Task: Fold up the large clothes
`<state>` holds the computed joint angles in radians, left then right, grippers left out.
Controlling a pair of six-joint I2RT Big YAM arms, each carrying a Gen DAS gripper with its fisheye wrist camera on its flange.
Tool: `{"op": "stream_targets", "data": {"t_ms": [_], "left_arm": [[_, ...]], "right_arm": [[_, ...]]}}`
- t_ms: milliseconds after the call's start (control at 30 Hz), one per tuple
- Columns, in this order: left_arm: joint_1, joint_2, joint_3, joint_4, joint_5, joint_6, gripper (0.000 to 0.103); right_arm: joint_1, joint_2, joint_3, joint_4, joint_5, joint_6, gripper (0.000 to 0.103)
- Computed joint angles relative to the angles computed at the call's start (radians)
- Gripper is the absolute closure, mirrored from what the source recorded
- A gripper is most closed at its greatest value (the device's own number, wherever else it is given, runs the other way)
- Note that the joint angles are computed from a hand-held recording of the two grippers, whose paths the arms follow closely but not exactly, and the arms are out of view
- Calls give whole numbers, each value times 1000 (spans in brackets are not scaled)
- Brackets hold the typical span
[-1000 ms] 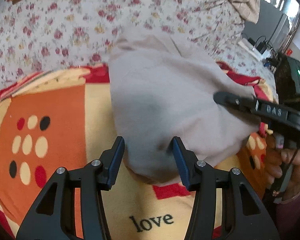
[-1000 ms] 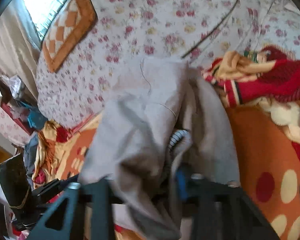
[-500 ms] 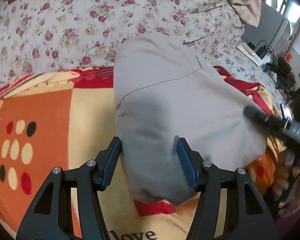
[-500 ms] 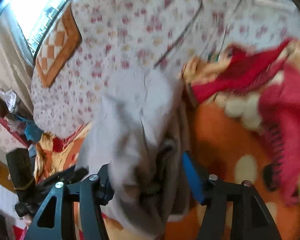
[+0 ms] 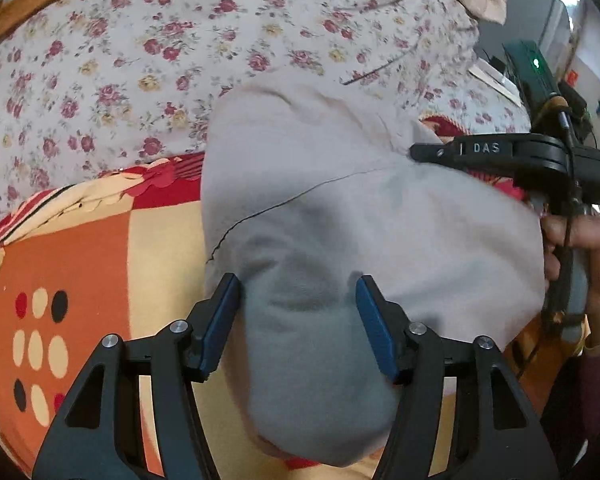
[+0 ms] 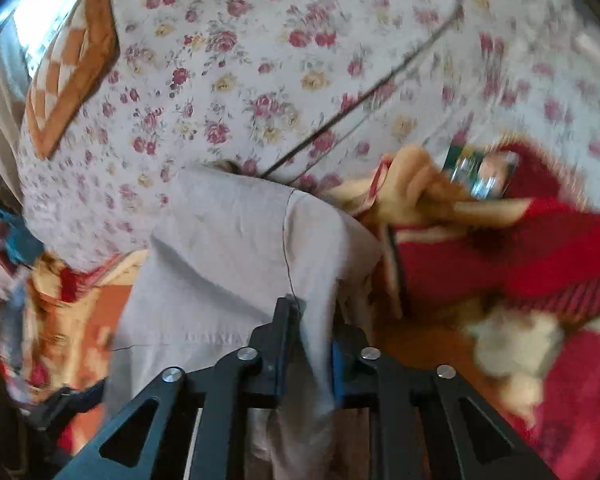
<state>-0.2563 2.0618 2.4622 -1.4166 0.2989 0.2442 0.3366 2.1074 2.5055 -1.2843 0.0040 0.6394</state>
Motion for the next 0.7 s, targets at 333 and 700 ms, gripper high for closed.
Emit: {"op": "stream_targets", "data": {"t_ms": [333, 700], "left_arm": [[-2, 20, 8, -9, 12, -37, 39], [-9, 4, -20, 12, -20, -45, 37]], "right_arm": [[-16, -159, -295, 98, 101, 76, 98], [117, -159, -221, 62, 155, -158, 68]]}}
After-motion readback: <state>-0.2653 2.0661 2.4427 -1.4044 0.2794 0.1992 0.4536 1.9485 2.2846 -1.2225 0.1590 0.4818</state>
